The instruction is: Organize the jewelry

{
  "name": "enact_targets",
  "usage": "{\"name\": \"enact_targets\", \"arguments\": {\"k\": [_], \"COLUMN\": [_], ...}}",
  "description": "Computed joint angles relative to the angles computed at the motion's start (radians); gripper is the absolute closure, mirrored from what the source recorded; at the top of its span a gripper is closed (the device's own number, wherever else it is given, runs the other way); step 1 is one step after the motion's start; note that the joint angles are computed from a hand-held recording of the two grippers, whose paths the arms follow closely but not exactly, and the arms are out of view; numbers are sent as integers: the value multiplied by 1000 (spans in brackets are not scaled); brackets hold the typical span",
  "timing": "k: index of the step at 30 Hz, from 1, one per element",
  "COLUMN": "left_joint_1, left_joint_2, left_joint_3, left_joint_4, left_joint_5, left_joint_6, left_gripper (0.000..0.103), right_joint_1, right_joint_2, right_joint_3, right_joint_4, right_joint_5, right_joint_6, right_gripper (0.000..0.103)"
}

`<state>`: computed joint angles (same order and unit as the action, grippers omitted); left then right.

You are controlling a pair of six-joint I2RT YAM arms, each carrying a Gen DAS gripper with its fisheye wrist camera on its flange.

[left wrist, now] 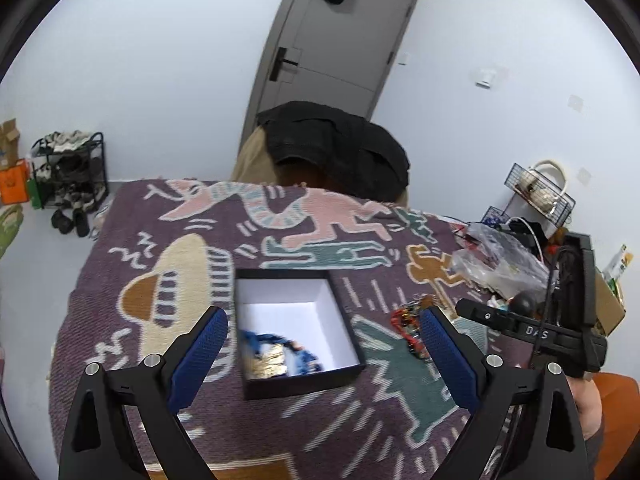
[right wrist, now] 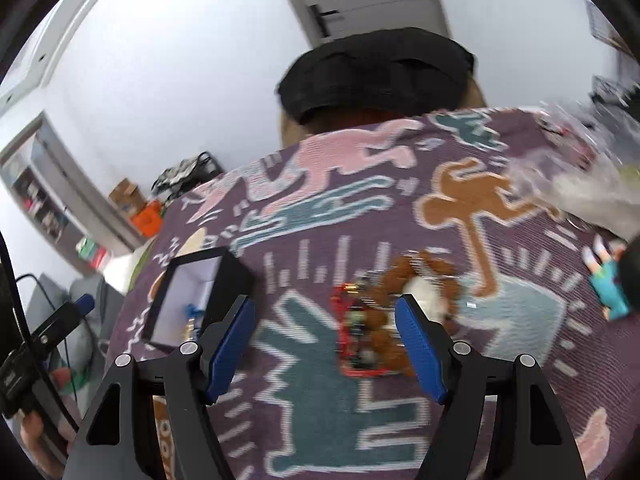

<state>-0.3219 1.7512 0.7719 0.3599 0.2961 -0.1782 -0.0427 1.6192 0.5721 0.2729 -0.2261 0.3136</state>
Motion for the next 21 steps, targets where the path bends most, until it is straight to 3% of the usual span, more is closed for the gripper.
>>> {"name": "enact_targets", "arguments": {"k": [8,10,14,21], "left_joint_1": [-108,-139,-189,-255], "left_joint_2": [29,46,92,192], "left_joint_3": [57,76,135,248], "left_joint_4": [-8,-7,-45,-110], "left_joint_5": [-32,-49,-64,-65], "left_joint_6": [-23,-19,-18,-34], "left_gripper": [6,10,27,43], "right_joint_1": [-206,-244,-296,-339], "right_joint_2": [23,46,97,144], "right_joint_3": [-17,-2,34,48], "right_joint_4": [-14,-31,-62,-68], "right_joint_5": [-109,-135,-166,-217], "right_joint_6": [-81,-109,-170,-247], "right_gripper": [31,31,31,31]}}
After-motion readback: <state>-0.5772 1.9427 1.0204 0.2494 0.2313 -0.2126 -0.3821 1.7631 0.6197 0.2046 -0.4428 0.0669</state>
